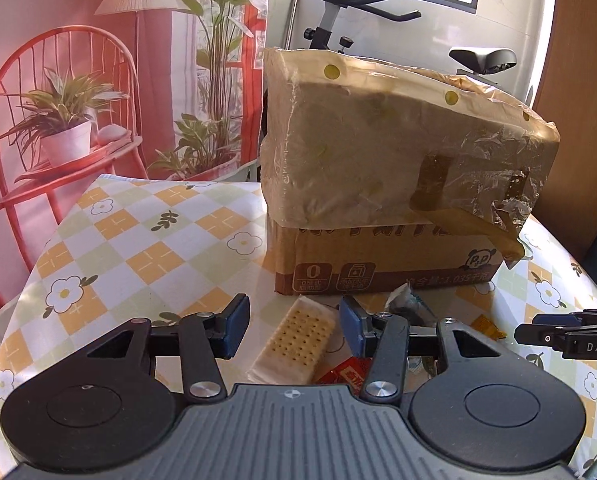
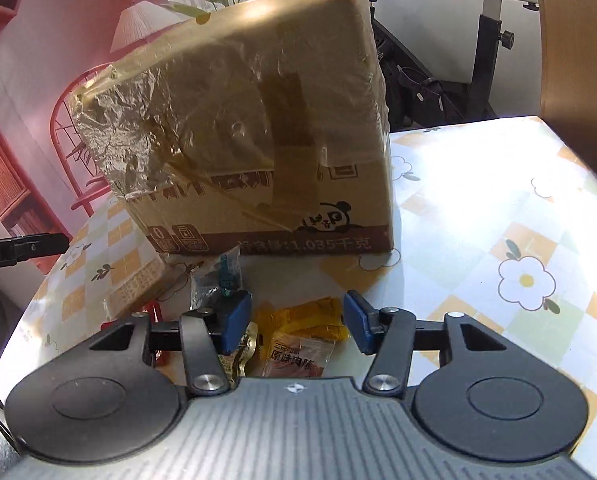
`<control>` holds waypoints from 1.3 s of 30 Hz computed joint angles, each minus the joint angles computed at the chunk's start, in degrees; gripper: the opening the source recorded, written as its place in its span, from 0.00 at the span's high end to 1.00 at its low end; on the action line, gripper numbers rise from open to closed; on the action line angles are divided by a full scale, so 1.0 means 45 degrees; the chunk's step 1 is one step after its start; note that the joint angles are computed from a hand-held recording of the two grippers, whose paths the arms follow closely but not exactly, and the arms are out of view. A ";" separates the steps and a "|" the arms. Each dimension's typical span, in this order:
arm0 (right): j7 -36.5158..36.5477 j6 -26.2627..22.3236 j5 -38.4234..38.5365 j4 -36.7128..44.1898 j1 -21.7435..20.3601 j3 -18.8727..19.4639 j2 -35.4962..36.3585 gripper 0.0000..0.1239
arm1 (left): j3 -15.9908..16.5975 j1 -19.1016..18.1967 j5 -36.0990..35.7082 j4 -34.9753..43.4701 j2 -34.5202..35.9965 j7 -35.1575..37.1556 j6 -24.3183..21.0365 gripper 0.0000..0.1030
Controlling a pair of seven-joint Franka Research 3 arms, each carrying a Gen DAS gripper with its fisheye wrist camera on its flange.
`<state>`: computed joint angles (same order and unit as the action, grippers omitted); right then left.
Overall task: Organize snacks
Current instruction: 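Grasp the red meat snack with the left gripper while the right grasps the clear meat pack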
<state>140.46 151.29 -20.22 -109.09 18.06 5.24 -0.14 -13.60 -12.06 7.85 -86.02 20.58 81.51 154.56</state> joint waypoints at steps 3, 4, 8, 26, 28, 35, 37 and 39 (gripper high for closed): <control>-0.0349 -0.0891 0.0316 0.0354 0.0198 0.0124 0.0329 0.55 | 0.0001 0.0057 -0.0021 -0.0218 -0.0031 0.0030 -0.0044 0.50; -0.0473 -0.1211 0.0387 0.0553 0.0283 0.0135 0.0470 0.55 | -0.0008 0.0076 -0.0050 -0.0290 -0.0047 0.0028 -0.0057 0.50; -0.1071 -0.2197 0.0637 0.1131 0.0629 0.0100 0.0943 0.53 | -0.0040 0.0115 -0.0119 -0.0589 -0.0147 0.0047 -0.0080 0.50; -0.1020 -0.0072 -0.2136 -0.0549 0.0753 -0.0266 0.0460 0.68 | -0.1208 0.0835 -0.2655 -0.0859 0.0133 0.2821 -0.0639 0.64; -0.0577 0.0331 -0.2692 -0.0820 0.0671 -0.0224 0.0361 0.68 | -0.1298 0.0818 -0.2954 -0.0798 0.0220 0.3310 -0.0713 0.64; 0.0728 0.1473 -0.4162 -0.1531 0.0332 -0.0099 0.0107 0.68 | -0.0686 0.0098 -0.2196 -0.0294 0.0723 0.2975 -0.0848 0.64; 0.0781 0.1486 -0.4299 -0.1534 0.0295 -0.0056 0.0110 0.68 | -0.0663 0.0074 -0.2027 -0.0189 0.0843 0.2911 -0.0791 0.64; 0.0845 0.1589 -0.4347 -0.1602 0.0253 -0.0042 0.0076 0.68 | -0.0724 0.0112 -0.1959 -0.0022 0.0997 0.3042 -0.0829 0.64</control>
<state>144.26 158.44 -39.78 -116.30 19.20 5.05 0.20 -16.86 -11.55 -0.96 -86.12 25.07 95.20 150.83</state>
